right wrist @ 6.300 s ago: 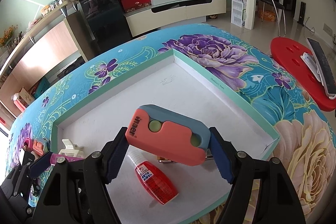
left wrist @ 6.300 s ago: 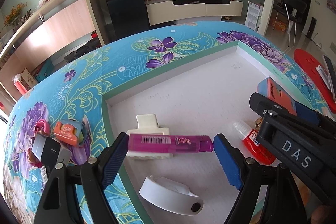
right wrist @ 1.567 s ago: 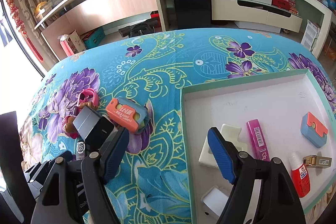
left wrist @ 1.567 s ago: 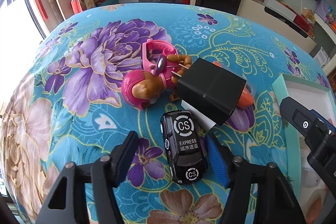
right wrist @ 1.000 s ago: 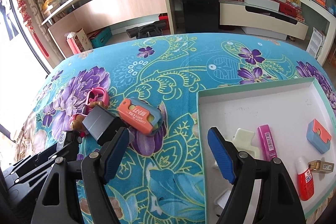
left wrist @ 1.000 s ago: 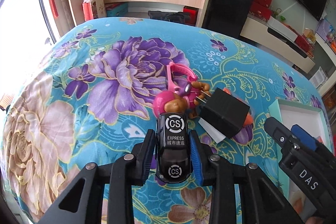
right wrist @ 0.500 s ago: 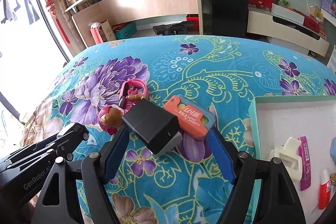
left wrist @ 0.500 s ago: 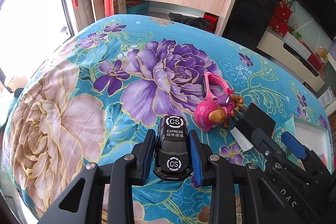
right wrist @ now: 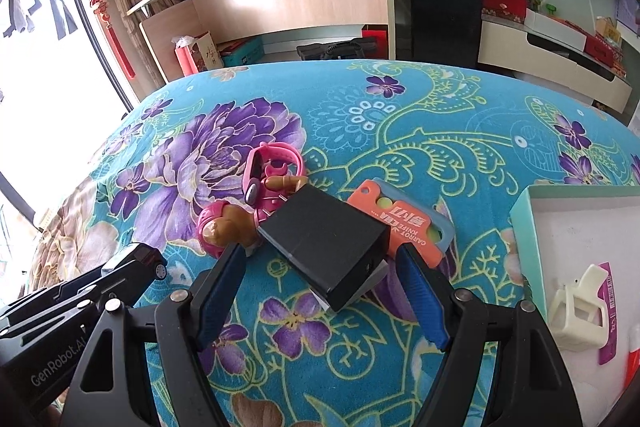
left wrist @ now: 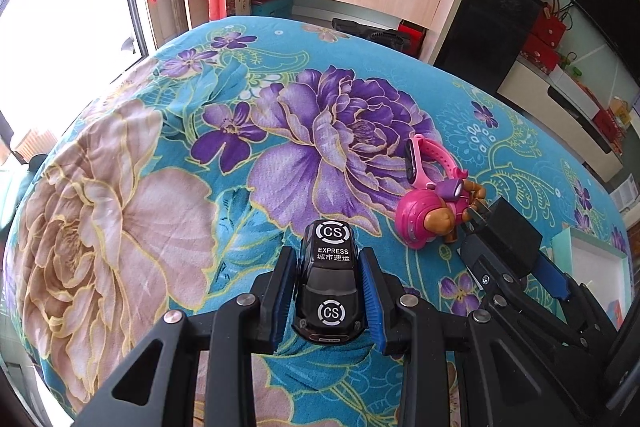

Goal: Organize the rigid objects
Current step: 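Grasp the black charger block with the right gripper while the left holds the car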

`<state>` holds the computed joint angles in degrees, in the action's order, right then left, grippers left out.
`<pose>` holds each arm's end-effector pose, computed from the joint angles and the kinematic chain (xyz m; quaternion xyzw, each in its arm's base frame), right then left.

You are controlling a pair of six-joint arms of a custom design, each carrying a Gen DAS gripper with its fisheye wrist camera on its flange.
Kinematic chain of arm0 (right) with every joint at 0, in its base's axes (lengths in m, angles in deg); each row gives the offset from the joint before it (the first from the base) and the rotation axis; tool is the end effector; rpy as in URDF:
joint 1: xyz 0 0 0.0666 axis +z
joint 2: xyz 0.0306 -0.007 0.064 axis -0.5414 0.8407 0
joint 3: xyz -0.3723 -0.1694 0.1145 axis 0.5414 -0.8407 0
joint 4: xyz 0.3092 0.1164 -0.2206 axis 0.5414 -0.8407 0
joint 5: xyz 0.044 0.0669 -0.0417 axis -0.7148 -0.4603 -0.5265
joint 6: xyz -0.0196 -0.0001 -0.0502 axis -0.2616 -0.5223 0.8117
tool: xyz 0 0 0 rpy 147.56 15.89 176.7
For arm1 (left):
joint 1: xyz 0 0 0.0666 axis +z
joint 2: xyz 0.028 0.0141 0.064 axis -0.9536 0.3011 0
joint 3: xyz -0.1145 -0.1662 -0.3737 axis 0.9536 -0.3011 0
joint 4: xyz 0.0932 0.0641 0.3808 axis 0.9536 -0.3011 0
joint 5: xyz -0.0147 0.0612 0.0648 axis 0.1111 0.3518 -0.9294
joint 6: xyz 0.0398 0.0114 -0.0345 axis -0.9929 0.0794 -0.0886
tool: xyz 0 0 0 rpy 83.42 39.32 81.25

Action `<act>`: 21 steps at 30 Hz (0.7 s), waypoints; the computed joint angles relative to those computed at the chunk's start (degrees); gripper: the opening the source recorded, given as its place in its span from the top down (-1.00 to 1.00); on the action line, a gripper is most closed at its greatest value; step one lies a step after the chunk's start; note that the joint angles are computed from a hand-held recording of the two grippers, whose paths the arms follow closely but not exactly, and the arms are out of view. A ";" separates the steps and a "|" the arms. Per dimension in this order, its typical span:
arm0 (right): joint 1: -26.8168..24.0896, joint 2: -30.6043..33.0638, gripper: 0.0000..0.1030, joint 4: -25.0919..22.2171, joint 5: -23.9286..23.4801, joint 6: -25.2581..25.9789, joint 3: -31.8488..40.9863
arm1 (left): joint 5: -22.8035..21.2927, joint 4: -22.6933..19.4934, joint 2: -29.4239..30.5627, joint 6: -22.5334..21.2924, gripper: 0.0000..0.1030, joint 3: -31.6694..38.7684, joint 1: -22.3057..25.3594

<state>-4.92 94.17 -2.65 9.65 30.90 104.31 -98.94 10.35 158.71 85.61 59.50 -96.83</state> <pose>0.5208 0.2801 0.2809 -0.2043 0.9176 0.1564 0.3031 0.4326 -0.1812 0.3013 -0.3012 0.9133 0.0229 0.2732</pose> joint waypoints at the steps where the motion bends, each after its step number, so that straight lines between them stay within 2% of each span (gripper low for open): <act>1: -0.01 0.03 -0.51 0.10 -0.02 -0.10 -0.01 | 0.04 -0.02 0.01 0.03 0.33 0.00 0.05; 10: -0.11 -0.05 -0.51 1.04 0.11 -1.00 -0.21 | 0.04 -0.27 0.39 -0.27 0.33 0.46 -0.10; 13: -0.13 0.04 -0.42 1.07 0.16 -1.08 -0.15 | 0.07 -0.41 0.45 -0.34 0.33 0.55 -0.05; 15: -0.11 -0.06 -0.30 1.17 0.36 -1.04 -0.26 | 0.06 -0.43 0.45 -0.33 0.33 0.55 -0.04; 21: -0.52 -0.28 -0.18 1.15 -0.54 -1.38 -0.38 | 0.00 -0.36 0.46 -0.58 0.33 0.56 -0.11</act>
<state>-5.44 93.89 -1.50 9.11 29.53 103.93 -98.94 9.99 159.17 85.03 60.06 -96.93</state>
